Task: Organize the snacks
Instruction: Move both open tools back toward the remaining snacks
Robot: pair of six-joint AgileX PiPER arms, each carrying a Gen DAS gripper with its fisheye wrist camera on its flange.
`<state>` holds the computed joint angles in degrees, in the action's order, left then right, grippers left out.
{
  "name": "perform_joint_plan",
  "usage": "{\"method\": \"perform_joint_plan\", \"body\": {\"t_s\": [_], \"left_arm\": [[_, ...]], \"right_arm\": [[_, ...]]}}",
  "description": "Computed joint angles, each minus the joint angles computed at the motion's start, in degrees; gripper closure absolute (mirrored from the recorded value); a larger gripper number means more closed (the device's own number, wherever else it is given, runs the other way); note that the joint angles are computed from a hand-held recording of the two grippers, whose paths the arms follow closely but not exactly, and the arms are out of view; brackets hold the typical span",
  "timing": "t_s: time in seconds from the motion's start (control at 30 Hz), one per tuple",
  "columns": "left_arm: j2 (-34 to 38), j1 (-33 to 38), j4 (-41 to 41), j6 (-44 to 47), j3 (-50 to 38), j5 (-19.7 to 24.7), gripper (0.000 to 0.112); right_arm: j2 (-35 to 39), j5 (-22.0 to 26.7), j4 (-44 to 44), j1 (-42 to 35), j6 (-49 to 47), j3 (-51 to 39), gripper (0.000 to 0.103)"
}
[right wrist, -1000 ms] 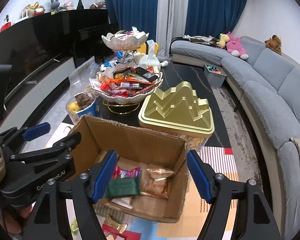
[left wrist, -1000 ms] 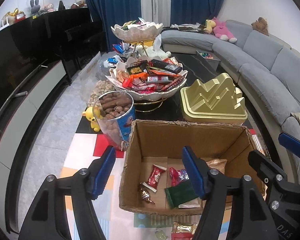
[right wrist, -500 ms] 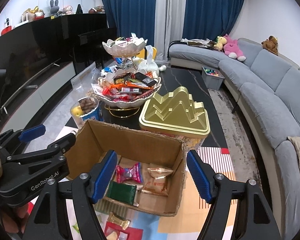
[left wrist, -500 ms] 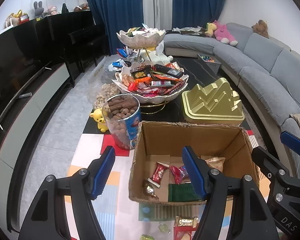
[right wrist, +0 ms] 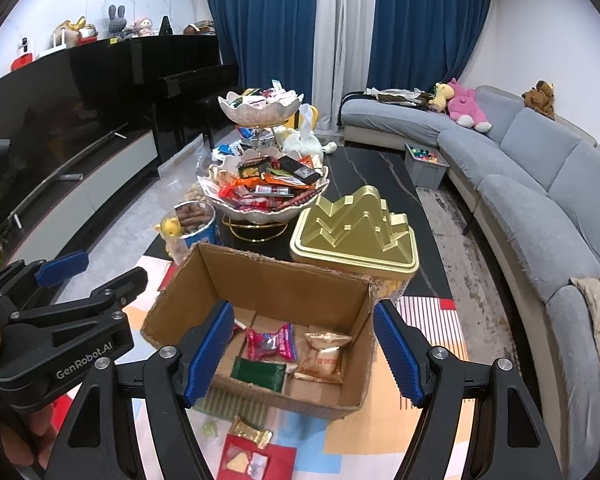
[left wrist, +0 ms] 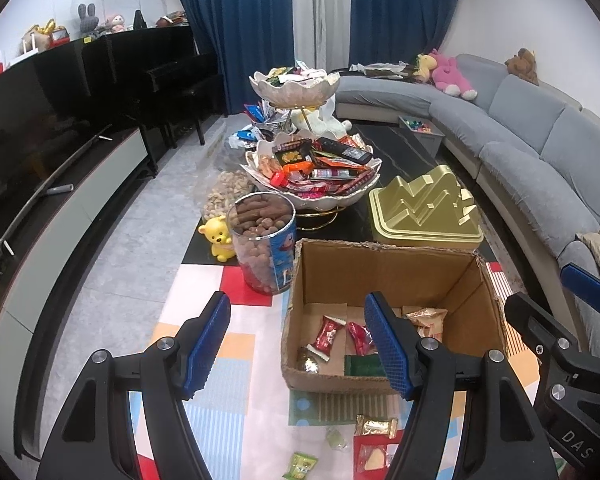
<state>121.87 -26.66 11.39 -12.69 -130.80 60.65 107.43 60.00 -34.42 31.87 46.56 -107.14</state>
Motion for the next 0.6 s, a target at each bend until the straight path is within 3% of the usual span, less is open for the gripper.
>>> {"method": "perform_joint_plan", "body": {"t_s": [0.6], "left_arm": [[-11.0, 0.9, -0.2, -0.4, 18.7, -7.3, 0.044]], "right_arm": [[-3.9, 1.4, -1.9, 4.3, 5.7, 6.6, 0.03]]}}
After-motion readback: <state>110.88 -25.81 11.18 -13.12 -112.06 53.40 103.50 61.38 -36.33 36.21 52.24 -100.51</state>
